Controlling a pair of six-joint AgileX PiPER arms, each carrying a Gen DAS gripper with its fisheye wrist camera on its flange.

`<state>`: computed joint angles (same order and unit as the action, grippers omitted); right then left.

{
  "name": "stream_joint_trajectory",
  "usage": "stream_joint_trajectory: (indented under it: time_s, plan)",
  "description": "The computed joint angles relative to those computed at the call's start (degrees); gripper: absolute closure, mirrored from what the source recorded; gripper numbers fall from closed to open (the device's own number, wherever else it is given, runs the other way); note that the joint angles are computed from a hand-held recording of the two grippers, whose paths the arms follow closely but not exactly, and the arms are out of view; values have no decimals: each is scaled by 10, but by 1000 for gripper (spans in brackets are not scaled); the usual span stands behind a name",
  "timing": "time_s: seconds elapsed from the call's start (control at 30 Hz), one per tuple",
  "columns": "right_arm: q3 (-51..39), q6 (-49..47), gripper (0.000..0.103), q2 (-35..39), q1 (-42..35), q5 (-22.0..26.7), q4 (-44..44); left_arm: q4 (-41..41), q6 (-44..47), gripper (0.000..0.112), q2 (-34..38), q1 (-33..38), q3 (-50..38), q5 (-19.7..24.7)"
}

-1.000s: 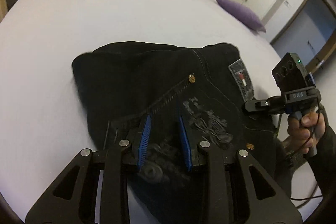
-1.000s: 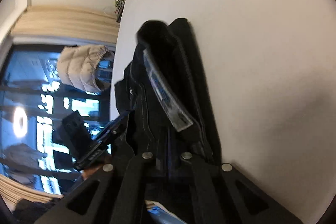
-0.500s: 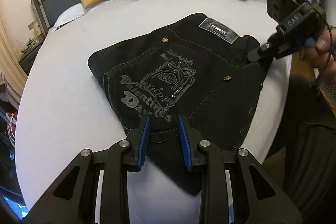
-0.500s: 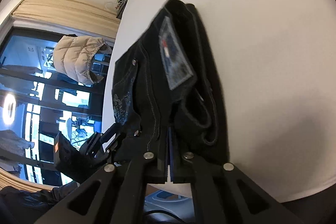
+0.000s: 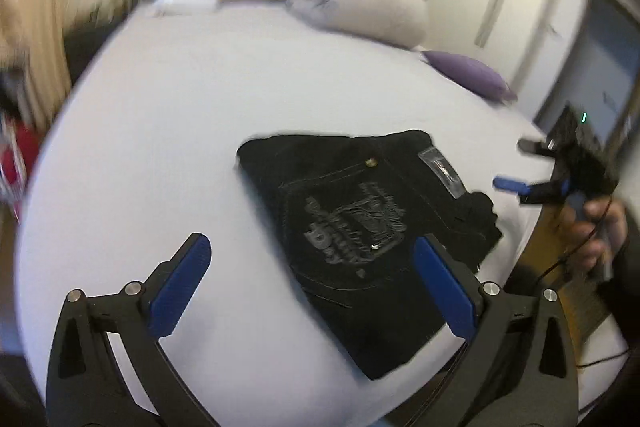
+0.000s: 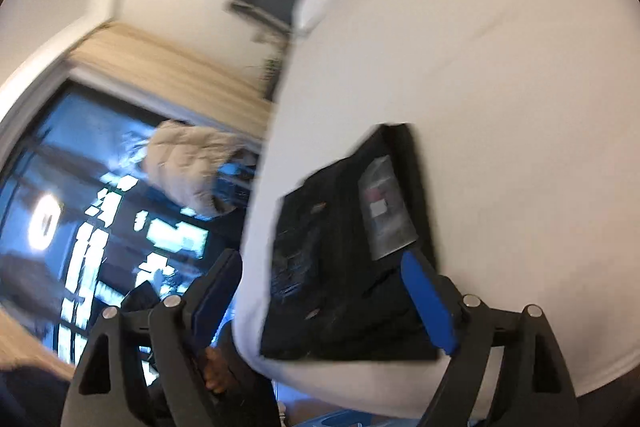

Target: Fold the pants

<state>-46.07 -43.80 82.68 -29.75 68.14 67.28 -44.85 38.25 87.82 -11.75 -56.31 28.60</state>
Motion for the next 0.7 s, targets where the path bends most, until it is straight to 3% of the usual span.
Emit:
stream_joint_trajectory:
  time_s: [0.1,0.17,0.2,0.37,0.57,0.63,0.7]
  plan:
    - [-43,37,27,67,29,-17,-39,-51,-1,10,63,39,-45,69]
    - [-73,58,34,126,47,-19,-53,-62,-15,10,111,51,-79,111]
    - [-80,60,42,140,53,-23,-53,-67,-26,10,137,55,-96,127]
    - [-118,73,45,181,81,-20,-49,-69,-62,20,219,53,-168,191]
    - [-153,102,52,200,130,-39,-69,-50,-103,58,278,42,-243,237]
    - [-156,122,66,192,145,-54,-95,-55,-112,69,285,51,-252,251]
    - [-156,137,71,185,153,-65,-103,-54,-115,79,290,52,-258,257]
